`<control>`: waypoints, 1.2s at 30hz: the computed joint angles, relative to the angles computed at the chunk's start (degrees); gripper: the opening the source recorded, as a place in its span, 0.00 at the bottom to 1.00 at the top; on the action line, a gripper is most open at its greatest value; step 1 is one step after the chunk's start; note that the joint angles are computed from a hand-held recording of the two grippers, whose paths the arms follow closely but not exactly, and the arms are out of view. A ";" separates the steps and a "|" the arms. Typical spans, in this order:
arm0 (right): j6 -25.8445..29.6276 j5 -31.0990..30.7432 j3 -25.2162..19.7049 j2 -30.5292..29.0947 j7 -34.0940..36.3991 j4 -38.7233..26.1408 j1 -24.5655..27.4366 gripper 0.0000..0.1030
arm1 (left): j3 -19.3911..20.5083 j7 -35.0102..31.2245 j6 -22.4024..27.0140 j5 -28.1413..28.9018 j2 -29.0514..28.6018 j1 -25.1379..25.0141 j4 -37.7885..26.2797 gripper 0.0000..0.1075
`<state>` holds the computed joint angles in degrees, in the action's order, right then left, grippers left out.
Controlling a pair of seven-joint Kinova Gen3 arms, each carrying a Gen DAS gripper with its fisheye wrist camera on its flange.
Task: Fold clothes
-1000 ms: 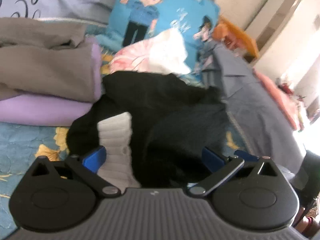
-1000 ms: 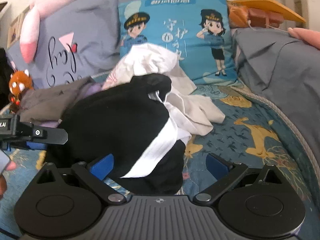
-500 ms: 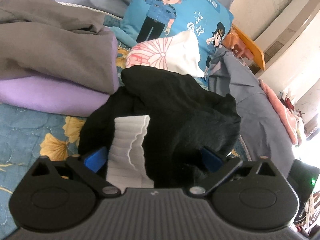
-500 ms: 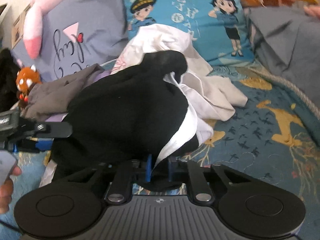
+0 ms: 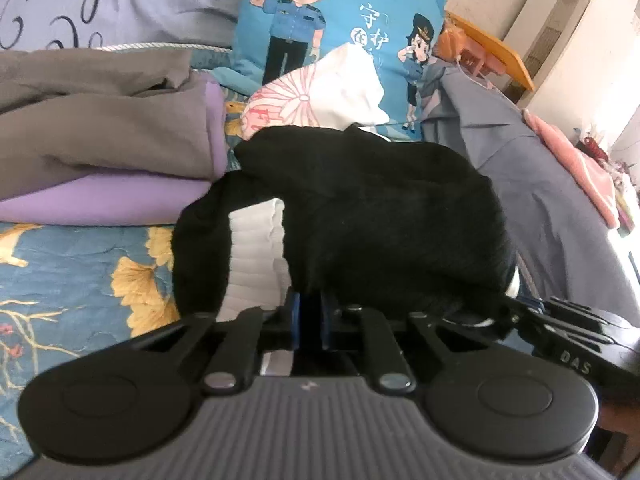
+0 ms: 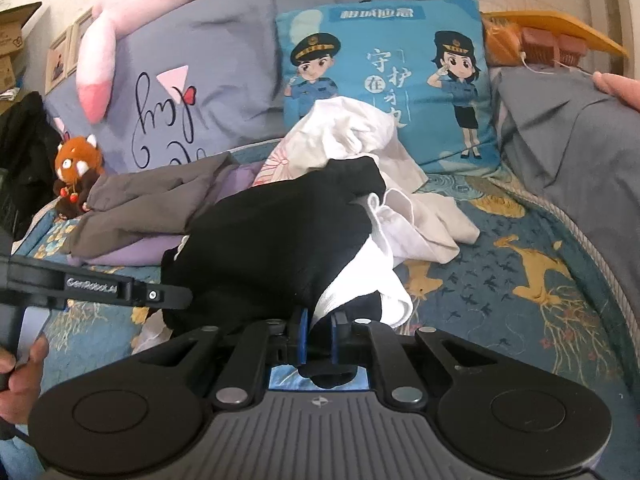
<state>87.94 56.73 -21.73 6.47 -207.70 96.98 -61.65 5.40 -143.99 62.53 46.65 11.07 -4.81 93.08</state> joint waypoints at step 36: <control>8.59 -0.26 -0.64 0.87 -5.05 -1.26 -2.60 0.10 | -1.06 5.29 -9.23 1.69 -3.40 -1.50 4.29 0.03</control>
